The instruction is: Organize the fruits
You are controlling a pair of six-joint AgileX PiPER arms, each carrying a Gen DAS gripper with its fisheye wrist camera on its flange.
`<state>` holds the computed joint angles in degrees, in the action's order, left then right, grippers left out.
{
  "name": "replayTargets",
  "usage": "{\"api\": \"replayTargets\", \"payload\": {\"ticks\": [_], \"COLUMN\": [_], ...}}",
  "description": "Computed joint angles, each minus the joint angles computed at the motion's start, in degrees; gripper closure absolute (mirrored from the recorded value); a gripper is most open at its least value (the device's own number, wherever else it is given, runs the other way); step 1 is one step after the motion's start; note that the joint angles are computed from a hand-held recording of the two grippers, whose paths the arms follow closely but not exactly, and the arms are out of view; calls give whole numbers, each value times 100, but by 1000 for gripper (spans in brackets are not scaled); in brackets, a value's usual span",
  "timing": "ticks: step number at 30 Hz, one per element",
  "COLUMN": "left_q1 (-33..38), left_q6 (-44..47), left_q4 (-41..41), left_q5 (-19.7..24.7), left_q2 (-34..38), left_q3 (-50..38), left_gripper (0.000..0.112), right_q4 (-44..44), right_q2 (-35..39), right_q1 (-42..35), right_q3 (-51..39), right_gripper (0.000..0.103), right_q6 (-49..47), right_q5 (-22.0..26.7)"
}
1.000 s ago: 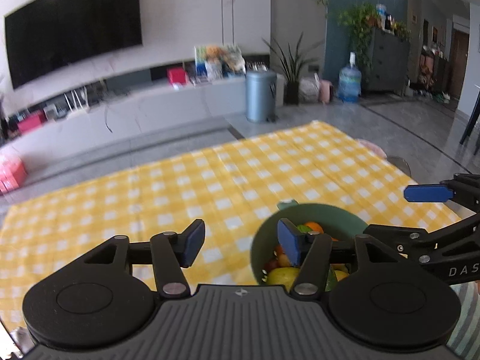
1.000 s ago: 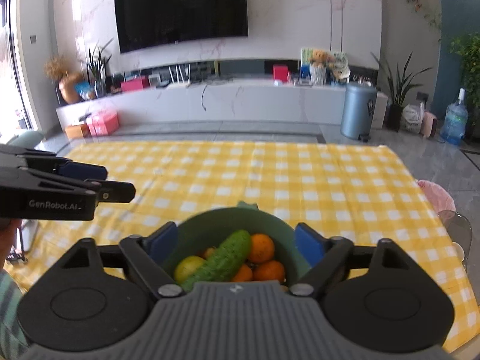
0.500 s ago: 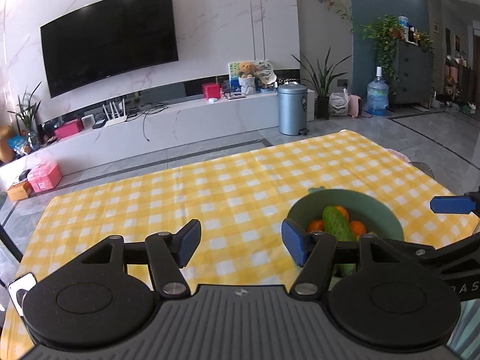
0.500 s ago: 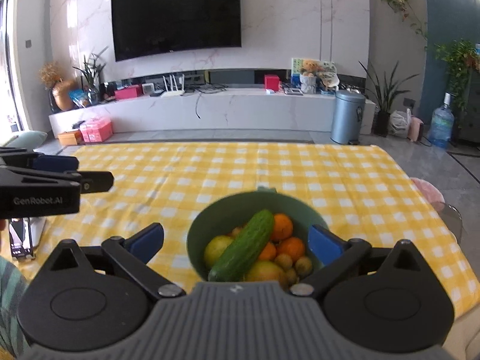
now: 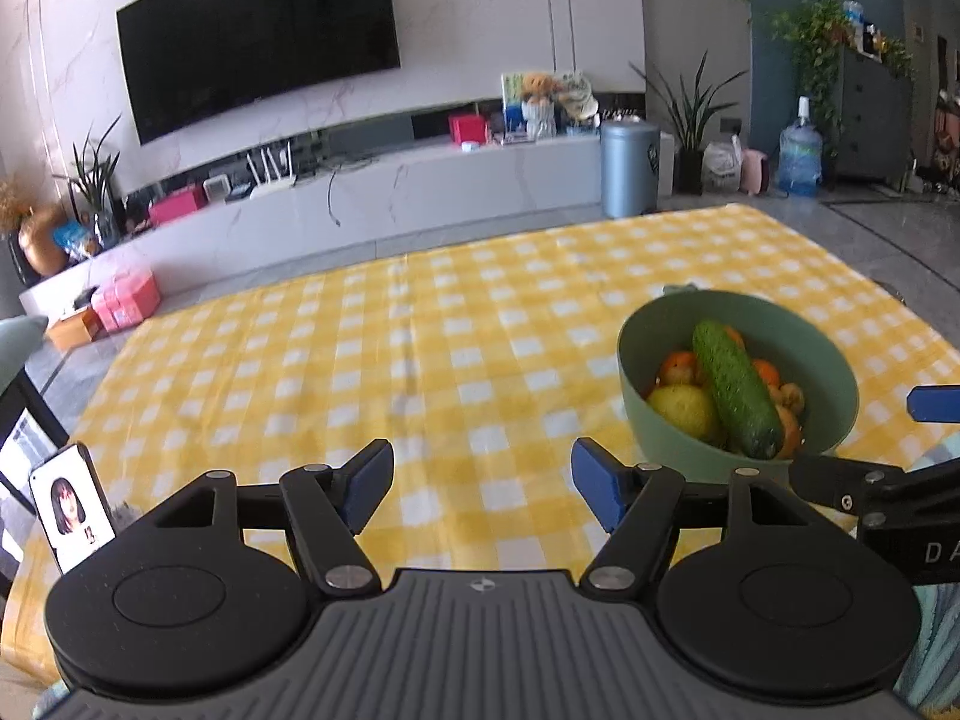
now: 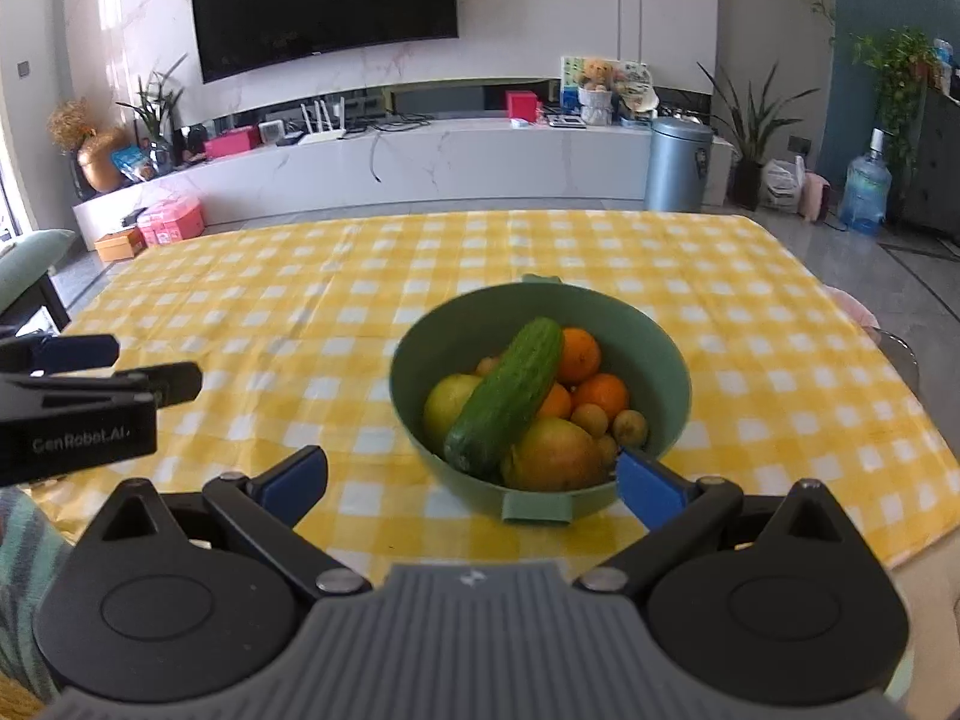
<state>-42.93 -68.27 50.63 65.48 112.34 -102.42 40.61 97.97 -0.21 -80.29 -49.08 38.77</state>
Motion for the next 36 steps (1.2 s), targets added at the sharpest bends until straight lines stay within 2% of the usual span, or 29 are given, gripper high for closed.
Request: {"api": "replayTargets", "payload": {"ticks": [10,36], "left_q1": [123,111], "left_q6": [298,347], "left_q4": [-584,-707], "left_q5": [301,370], "left_q2": [145,156], "left_q3": [-252,-277], "left_gripper": [28,28], "right_q4": [-635,-352], "right_q2": [205,177], "right_q1": [207,217], "right_q3": [-103,-36], "right_gripper": [4,4], "right_q6": [472,165], "right_q5": [-119,-169]}}
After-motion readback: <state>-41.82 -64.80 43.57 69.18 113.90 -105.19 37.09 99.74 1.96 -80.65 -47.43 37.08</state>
